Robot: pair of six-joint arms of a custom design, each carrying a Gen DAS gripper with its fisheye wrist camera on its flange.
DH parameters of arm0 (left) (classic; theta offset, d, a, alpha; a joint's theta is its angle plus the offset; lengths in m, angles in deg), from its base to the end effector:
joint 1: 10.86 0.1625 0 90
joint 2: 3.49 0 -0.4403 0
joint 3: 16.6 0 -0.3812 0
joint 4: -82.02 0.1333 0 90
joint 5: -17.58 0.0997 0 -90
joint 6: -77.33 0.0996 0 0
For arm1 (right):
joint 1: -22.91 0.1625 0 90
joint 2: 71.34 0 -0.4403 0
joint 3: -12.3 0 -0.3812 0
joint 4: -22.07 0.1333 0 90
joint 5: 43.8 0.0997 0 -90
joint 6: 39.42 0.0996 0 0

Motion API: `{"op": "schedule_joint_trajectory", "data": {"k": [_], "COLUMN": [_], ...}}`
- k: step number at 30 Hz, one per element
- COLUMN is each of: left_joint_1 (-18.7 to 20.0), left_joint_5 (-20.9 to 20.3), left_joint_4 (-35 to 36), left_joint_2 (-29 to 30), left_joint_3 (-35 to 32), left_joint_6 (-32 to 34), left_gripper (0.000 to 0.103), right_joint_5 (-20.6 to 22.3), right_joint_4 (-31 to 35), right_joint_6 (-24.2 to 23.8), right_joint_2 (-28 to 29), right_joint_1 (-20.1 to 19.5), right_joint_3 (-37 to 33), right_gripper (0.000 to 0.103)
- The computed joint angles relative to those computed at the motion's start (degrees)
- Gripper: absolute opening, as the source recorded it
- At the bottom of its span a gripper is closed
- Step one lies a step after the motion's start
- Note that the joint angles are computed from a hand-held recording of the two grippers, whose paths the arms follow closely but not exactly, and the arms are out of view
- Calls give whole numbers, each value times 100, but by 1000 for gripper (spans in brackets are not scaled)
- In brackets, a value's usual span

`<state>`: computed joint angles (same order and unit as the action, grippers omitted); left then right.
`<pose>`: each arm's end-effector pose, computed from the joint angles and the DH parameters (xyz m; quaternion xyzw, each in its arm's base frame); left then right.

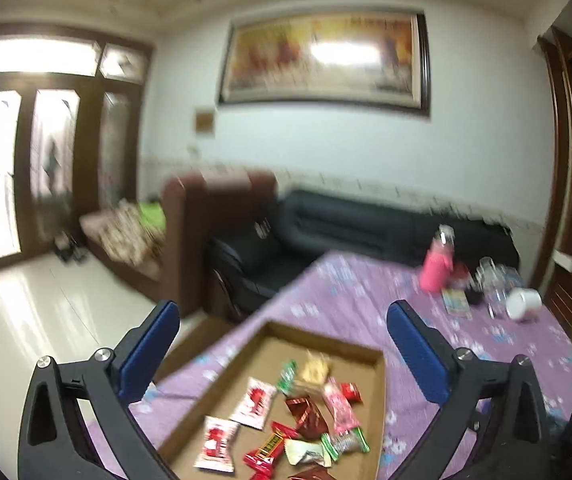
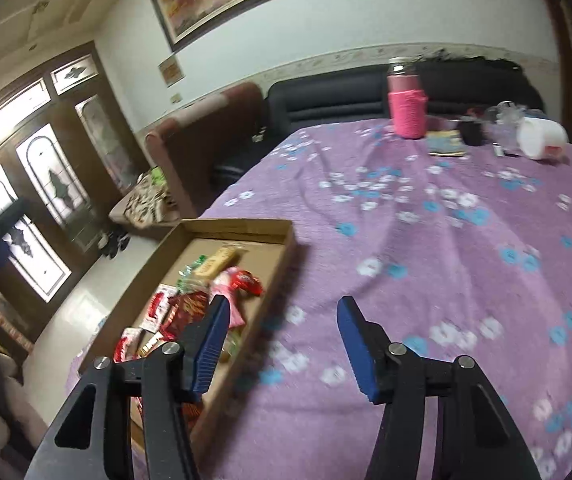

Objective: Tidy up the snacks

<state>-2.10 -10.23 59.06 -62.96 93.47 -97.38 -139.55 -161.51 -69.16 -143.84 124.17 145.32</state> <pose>-0.3401 -0.2764 0.1804 -0.0200 0.6256 -0.6616 0.4130 0.2103 -0.4247 0.2219 0.3219 -0.9018 0.2728 0.0931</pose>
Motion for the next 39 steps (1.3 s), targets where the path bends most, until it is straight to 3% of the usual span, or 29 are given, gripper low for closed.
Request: {"op": "schedule_joint_trajectory", "data": {"k": [2,4,13,18,26,39], "left_joint_1": [-198,-294,-74,-15,126,273], "left_joint_5": [-444,-733,-714,-967,-941,-1045], "left_joint_4": [299,133,-2333,-2858,-4207,-4715], "left_joint_2": [333,450,-109,49,-160,-154], "left_joint_3": [-113,-127,302,364,761,851], "left_joint_6": [-511,-598,1952,2498,3540,4071], "left_gripper": [103,103,103,103,103,103], "right_joint_5": [33,66,-23,-188,-406,-601], "right_joint_4": [-176,-256,-590,-674,-886,-858], "right_joint_6": [3,53,-162,-254,-369,-288], "right_joint_2": [-176,-305,-463,-326,-124,37], "right_joint_1": [-73,-123,-14,60,193,204], "right_joint_3": [228,385,910,1026,1087,1040], "right_gripper": [63,63,70,70,72,73]}}
